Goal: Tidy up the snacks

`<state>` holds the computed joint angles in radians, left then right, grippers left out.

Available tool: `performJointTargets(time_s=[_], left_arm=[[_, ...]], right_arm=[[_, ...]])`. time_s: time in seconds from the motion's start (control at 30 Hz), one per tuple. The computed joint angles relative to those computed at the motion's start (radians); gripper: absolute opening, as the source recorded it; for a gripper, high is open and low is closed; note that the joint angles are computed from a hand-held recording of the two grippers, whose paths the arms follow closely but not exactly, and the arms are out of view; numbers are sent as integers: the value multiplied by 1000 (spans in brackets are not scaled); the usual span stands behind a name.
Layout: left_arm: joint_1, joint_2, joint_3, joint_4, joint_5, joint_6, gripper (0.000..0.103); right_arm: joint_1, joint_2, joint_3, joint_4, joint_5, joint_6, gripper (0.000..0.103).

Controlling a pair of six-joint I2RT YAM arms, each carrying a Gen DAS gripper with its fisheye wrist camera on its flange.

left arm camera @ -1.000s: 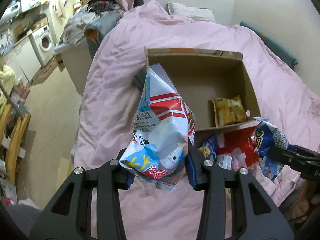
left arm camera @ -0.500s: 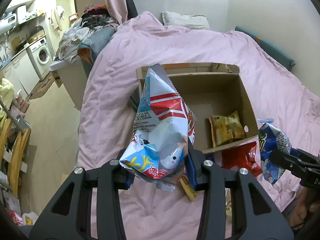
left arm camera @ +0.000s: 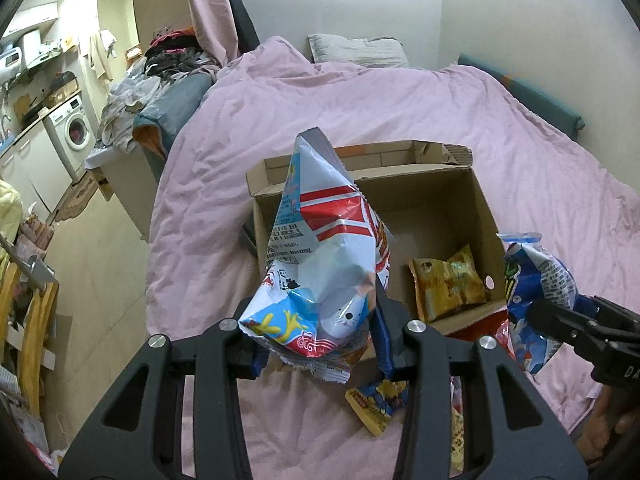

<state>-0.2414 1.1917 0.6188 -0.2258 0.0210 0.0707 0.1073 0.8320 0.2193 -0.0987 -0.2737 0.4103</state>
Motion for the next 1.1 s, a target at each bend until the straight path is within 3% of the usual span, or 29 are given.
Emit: performJointTargets(time_s=[0.27, 0.6, 0.77, 1.1], left_arm=[[48, 141, 27, 114, 21, -5, 37], [135, 285, 95, 136, 87, -46, 37], [118, 311, 100, 154, 101, -45, 37], [-10, 437, 143, 268, 25, -9, 37]], right_arm=[[-53, 151, 23, 91, -13, -7, 65], [-50, 400, 121, 196, 20, -48, 65], [-24, 513, 172, 239, 40, -67, 65], [-49, 723, 260, 288, 62, -94, 65]])
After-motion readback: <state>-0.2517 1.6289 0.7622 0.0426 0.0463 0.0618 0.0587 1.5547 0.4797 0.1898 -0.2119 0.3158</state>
